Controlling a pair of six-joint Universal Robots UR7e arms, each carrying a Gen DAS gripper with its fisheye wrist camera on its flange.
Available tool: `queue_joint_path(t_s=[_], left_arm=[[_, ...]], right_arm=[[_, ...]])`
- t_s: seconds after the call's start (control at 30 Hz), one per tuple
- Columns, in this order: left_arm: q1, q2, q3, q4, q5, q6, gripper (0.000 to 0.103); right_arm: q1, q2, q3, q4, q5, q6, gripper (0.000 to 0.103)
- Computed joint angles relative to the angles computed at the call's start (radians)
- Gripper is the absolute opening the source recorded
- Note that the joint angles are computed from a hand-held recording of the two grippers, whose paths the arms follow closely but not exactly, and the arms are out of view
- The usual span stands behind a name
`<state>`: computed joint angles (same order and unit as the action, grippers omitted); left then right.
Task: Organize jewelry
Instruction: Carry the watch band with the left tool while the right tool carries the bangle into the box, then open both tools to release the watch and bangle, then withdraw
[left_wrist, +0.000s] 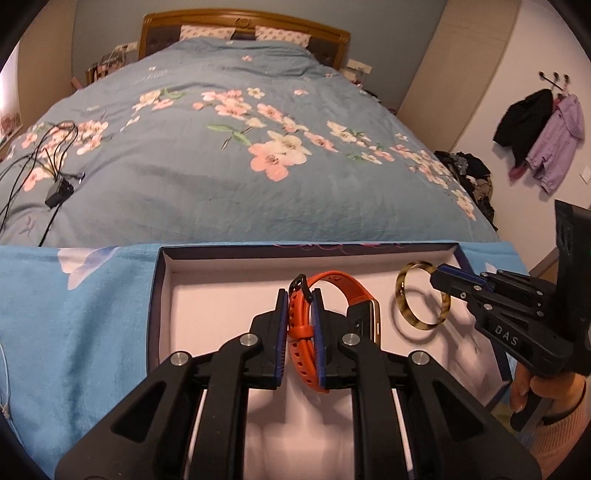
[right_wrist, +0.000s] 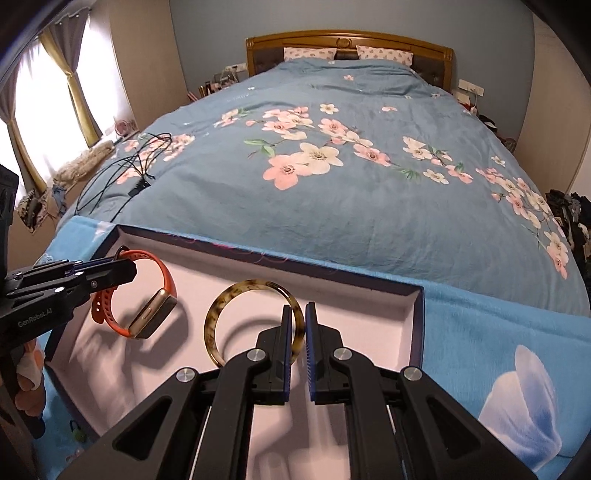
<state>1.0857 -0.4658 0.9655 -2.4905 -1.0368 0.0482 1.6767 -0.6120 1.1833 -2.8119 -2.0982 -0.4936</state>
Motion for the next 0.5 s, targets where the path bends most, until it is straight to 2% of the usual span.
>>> queue_joint_path(t_s=[0.2,0.37,0.43,0.5], left_arm=[[0.012,0.068,-0.123,0.094,0.039,-0.039,0.013],[0.023,0.103,-0.199,0.168,0.031,-0.084,0.014],[0.023,0.104,-0.199,0.167,0.036,-0.086,0.019],[0.021,0.096,-0.182,0.145,0.043,-0.079,0.030]], right_arm=[[0.006,0.036,-0.064,0.061,-0.035,0.011,0.006],[0.006,0.053,-0.085,0.066,-0.043,0.017,0.006],[0.008,0.056,-0.085,0.046,-0.052,0.008,0.006],[0.008,0.049,-0.069,0.017,-0.046,0.003,0.010]])
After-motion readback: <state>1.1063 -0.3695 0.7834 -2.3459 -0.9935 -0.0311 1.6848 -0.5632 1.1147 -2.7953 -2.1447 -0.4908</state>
